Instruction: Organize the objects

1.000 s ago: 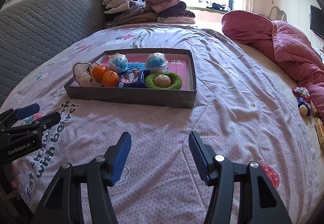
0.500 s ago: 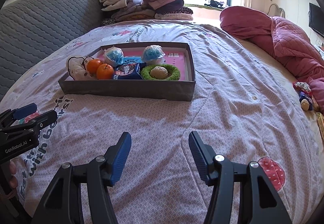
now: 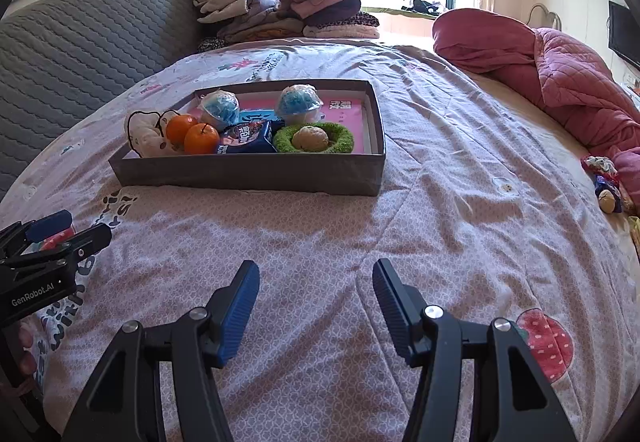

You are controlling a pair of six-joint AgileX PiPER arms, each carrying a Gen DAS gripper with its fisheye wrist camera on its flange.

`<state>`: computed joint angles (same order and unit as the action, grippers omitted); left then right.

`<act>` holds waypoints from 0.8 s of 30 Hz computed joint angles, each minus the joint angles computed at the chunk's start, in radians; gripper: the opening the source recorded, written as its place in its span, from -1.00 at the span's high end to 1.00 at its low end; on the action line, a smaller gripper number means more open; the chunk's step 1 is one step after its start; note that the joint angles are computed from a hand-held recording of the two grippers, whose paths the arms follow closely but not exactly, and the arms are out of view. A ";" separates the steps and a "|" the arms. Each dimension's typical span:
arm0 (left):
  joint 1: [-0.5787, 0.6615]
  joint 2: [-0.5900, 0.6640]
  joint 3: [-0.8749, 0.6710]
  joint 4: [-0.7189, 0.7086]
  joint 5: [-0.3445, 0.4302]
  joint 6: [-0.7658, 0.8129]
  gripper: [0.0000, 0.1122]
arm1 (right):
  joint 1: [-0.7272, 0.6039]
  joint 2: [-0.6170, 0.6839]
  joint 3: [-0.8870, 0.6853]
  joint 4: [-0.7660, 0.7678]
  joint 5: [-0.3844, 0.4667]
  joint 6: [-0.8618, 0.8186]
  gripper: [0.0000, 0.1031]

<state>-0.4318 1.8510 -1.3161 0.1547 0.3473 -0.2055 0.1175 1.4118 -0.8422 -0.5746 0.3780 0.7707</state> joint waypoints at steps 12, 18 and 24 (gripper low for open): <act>-0.002 0.002 0.002 0.006 -0.005 -0.004 -0.40 | 0.007 0.007 0.000 -0.018 0.002 0.026 -0.13; -0.004 -0.003 0.006 0.026 -0.008 -0.022 -0.40 | 0.008 0.006 -0.001 -0.014 0.002 0.022 -0.13; -0.003 -0.003 0.004 0.031 -0.003 -0.026 -0.40 | 0.010 0.008 -0.003 -0.007 0.005 0.014 -0.13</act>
<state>-0.4352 1.8478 -1.3123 0.1860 0.3441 -0.2314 0.1280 1.4193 -0.8454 -0.5821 0.3828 0.7843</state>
